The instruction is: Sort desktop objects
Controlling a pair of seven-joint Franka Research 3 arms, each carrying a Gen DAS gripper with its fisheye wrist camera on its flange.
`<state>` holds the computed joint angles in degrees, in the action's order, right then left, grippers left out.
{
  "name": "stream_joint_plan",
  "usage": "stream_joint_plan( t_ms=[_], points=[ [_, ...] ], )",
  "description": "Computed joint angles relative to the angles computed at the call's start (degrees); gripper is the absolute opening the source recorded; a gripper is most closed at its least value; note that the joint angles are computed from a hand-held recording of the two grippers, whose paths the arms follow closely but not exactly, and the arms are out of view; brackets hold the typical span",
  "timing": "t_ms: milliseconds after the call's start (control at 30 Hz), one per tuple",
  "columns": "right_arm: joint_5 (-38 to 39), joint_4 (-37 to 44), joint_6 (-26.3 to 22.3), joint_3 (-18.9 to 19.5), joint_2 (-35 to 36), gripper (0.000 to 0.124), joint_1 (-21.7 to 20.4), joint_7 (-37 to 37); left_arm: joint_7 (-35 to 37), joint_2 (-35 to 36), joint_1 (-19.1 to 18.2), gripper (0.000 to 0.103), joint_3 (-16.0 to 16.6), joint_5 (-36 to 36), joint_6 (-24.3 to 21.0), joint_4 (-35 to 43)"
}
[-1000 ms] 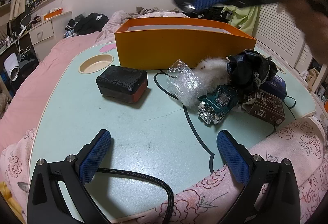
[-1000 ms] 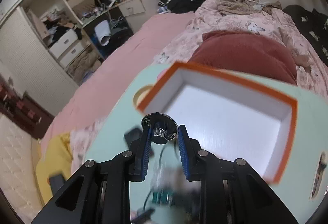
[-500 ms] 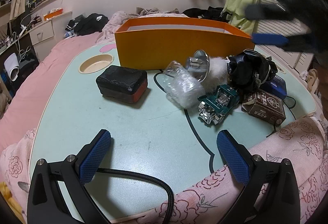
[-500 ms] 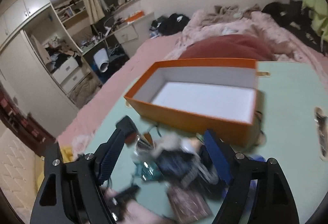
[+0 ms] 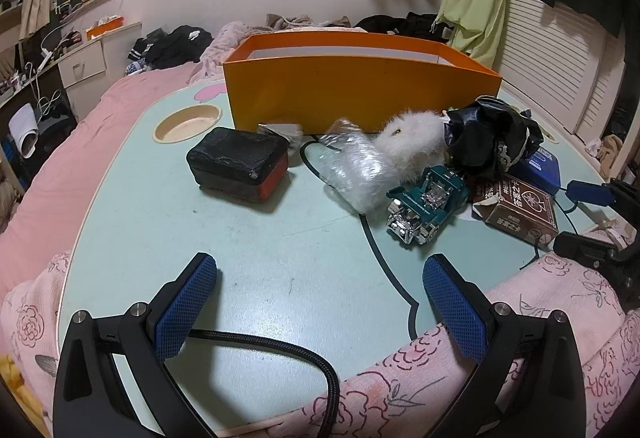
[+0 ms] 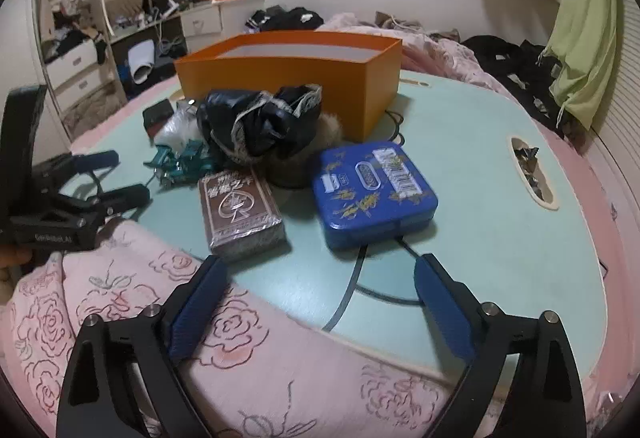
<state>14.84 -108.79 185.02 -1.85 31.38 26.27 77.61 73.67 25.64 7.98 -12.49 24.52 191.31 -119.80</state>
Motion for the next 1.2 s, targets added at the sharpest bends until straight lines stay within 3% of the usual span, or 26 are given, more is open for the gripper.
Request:
stream_joint_plan(
  t_ms=[233,433,600,633,733,800,833,1033,1100,1200],
  points=[
    [0.1,-0.8,1.3,4.1,-0.1,0.102,-4.0,-2.1,0.0,0.0,0.0,0.103,0.0,0.1,-0.2,0.1],
    [0.7,-0.3,1.4,4.6,0.5,0.102,-4.3,-2.8,0.1,-0.4,-0.2,0.103,0.0,-0.4,-1.9,0.4],
    [0.9,-0.1,1.5,4.9,0.6,0.102,-4.6,-3.2,0.6,-1.6,1.5,0.103,-2.2,-2.6,-4.9,0.7],
    [1.0,-0.1,1.5,4.7,0.6,0.102,-4.5,-3.2,0.7,-1.8,2.5,0.103,-3.4,-3.2,-4.8,0.8],
    [1.1,-0.1,1.5,4.8,0.7,0.102,-4.6,-3.3,2.6,-1.0,10.3,0.103,-12.8,-4.5,-6.6,3.8],
    [1.2,-0.1,1.5,4.9,0.7,0.102,-4.6,-3.4,4.1,-0.3,10.3,0.103,-14.1,-5.7,-8.4,6.6],
    [1.2,0.0,1.5,4.9,0.7,0.102,-4.6,-3.4,4.8,-0.1,8.0,0.103,-12.5,-7.0,-9.0,8.7],
    [1.3,0.0,1.6,5.2,0.7,0.102,-4.9,-3.7,-0.3,4.5,-12.4,0.103,6.2,-4.7,-13.2,23.0],
    [1.3,0.1,1.6,5.3,0.8,0.102,-5.0,-3.7,-2.0,7.0,-16.4,0.103,9.8,-3.4,-16.4,27.4],
    [1.4,0.2,1.6,5.1,0.9,0.102,-4.8,-3.7,-3.2,9.6,-17.9,0.103,10.5,-2.2,-18.6,30.9]
  ],
)
